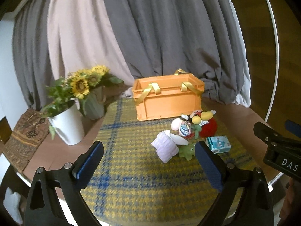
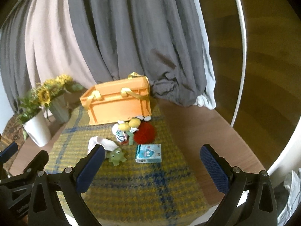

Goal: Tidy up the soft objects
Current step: 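Grasp the white towel with the left gripper while the right gripper grasps the blue tissue pack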

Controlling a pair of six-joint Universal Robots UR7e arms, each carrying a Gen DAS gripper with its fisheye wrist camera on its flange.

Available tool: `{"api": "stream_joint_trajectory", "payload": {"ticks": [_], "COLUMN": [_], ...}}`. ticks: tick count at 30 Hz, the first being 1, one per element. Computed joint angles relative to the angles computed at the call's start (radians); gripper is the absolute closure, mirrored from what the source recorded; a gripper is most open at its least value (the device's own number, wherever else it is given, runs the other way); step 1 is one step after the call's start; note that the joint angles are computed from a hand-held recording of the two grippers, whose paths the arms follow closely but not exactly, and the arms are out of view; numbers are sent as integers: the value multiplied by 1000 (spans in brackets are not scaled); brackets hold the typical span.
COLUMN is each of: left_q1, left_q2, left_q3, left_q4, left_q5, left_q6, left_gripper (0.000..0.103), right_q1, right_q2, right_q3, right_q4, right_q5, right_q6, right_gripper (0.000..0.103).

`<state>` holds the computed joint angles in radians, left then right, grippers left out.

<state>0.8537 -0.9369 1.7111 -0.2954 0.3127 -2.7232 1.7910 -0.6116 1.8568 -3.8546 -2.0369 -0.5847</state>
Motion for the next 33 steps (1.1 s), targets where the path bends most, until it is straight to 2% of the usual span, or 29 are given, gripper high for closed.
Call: {"api": "stream_joint_trajectory", "payload": {"ticks": [7,11,20,26,29,31,33], "left_q1": [128,187,278,307,320,325,329], "left_q2": [82,137,262,316,344,351,355], "left_q3": [-153,-238,-420,-499,-539,-553,-563], "left_q4": [169,264,454,520,555,567,577], "left_q5": [155,227,305,334,346,363,376], "left_q6": [-65,-117,-199,-226,-231,-234,-234], "left_gripper": [12,15,24,31,39,50,56], "right_q1": [-19,-32,-59,-79,-91,-97,-105], "right_q2": [101,149,250,296,310,319,318], "right_q3": [-137,-211,-359,-432,-461,-481,-488], "right_q4": [52,108,205,259,293,318,350], "right_q5": [-50,-72,-119,-153,-160,-160,-148], "right_q6": [5,12,10,12,21,26,46], "right_gripper": [1,5,10,11,13,14,14]}}
